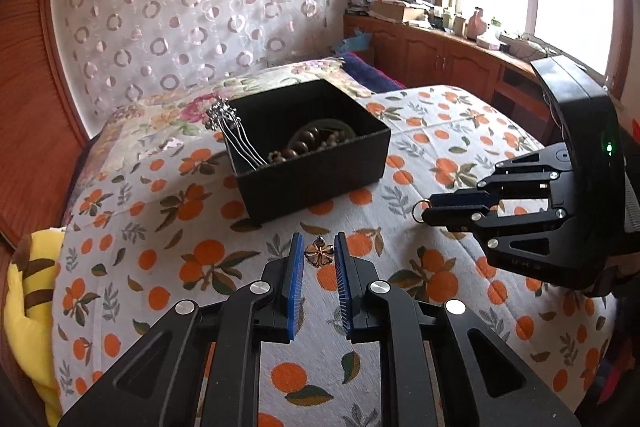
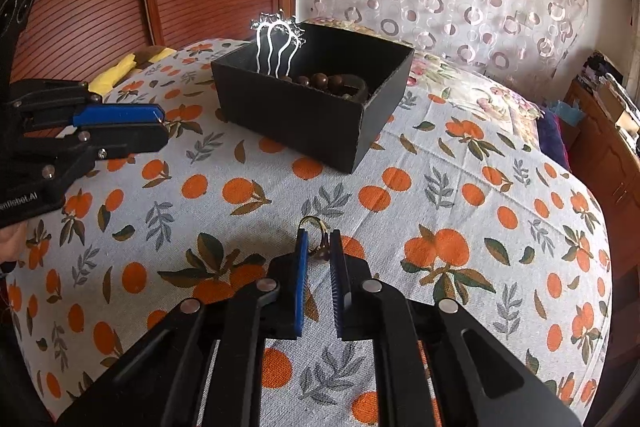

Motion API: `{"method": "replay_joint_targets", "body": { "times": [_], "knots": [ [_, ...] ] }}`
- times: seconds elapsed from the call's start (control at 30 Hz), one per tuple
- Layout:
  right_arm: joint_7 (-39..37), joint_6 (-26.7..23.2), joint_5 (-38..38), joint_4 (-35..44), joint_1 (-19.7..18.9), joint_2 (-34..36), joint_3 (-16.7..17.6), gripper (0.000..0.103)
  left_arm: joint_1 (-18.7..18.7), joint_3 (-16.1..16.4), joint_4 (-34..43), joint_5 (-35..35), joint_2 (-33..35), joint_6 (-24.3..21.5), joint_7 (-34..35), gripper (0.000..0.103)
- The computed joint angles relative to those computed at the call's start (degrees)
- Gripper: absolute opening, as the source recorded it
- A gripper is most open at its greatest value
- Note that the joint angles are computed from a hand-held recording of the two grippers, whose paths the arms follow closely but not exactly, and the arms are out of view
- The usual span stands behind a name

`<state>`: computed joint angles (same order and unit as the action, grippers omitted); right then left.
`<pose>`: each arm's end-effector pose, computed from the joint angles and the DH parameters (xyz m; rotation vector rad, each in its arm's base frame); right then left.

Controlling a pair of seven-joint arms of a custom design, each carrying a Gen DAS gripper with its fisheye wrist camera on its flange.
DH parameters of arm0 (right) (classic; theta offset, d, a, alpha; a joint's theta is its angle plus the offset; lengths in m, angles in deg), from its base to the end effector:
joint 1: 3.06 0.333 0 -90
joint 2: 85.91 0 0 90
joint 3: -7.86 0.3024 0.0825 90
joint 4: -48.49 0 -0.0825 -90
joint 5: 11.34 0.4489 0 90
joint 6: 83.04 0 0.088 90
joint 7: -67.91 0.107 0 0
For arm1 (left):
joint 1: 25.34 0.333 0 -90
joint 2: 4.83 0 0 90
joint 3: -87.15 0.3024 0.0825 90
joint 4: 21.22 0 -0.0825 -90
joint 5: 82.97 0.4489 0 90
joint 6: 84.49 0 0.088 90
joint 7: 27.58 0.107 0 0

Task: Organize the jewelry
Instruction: 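Carry the earring and ring over the black box and open both tools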

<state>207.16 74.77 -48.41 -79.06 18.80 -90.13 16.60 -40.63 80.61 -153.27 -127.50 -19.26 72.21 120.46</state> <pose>0.5113 0.3319 0.4168 -1.9726 1.6004 -0.6252 0.5397 -0.1892 0.4738 -0.9991 2.4104 -1.0227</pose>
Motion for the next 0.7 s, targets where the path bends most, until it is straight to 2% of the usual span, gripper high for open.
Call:
{"method": "replay_joint_targets", "body": {
  "times": [0.4, 0.7],
  "knots": [
    [4.1, 1.6, -4.9, 1.0, -1.7, -2.3, 0.6, 0.012, 0.2, -0.1, 3.4, -1.2, 2.0, 1.4, -0.5, 0.014],
    [5.2, 2.4, -7.1, 8.3, -2.0, 2.8, -0.7, 0.012, 1.6, -1.0, 7.5, -0.1, 5.3, 2.7, -2.8, 0.014]
  ]
}}
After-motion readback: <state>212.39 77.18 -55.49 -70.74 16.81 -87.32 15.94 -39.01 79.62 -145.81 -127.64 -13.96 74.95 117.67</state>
